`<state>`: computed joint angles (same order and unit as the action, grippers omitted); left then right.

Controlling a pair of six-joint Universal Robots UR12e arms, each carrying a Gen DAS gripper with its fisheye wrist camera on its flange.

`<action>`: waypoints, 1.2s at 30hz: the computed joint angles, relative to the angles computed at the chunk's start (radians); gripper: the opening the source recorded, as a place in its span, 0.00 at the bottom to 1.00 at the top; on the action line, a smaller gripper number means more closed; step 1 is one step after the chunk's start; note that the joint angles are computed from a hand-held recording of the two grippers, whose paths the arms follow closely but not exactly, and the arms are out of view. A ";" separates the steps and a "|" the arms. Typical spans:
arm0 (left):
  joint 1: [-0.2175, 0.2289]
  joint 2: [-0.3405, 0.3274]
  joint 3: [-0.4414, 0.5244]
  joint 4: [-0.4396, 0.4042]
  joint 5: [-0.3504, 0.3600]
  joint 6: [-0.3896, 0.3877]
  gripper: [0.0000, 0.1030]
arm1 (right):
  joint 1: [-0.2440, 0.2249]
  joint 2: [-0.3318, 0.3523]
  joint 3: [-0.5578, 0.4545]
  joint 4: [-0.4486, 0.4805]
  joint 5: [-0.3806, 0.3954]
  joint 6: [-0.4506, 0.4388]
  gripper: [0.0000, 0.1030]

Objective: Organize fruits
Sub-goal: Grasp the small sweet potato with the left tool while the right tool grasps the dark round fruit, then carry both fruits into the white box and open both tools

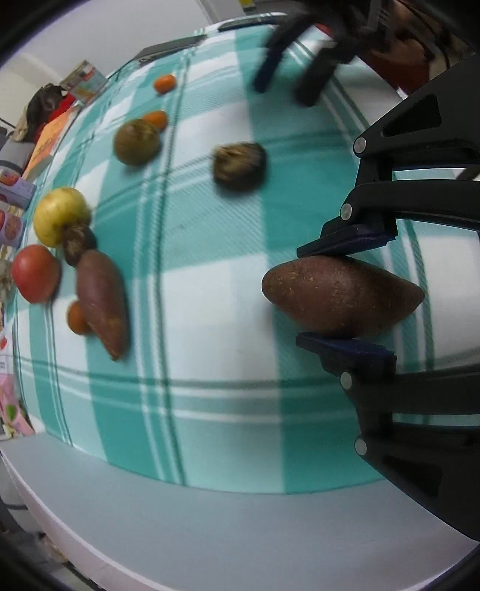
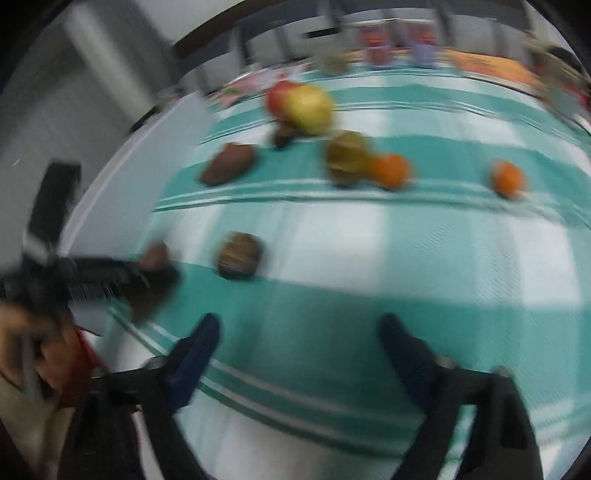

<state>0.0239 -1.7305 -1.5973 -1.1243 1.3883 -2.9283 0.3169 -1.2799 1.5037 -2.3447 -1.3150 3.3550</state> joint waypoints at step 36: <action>0.286 0.159 -0.048 0.062 -0.046 -0.139 0.39 | 0.173 0.340 -0.728 0.449 0.304 -0.141 0.41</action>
<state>0.3101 -1.5716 -1.6457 -1.0628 1.3425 -3.0673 0.4894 -0.9400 0.7753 -1.8953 -1.0111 3.2136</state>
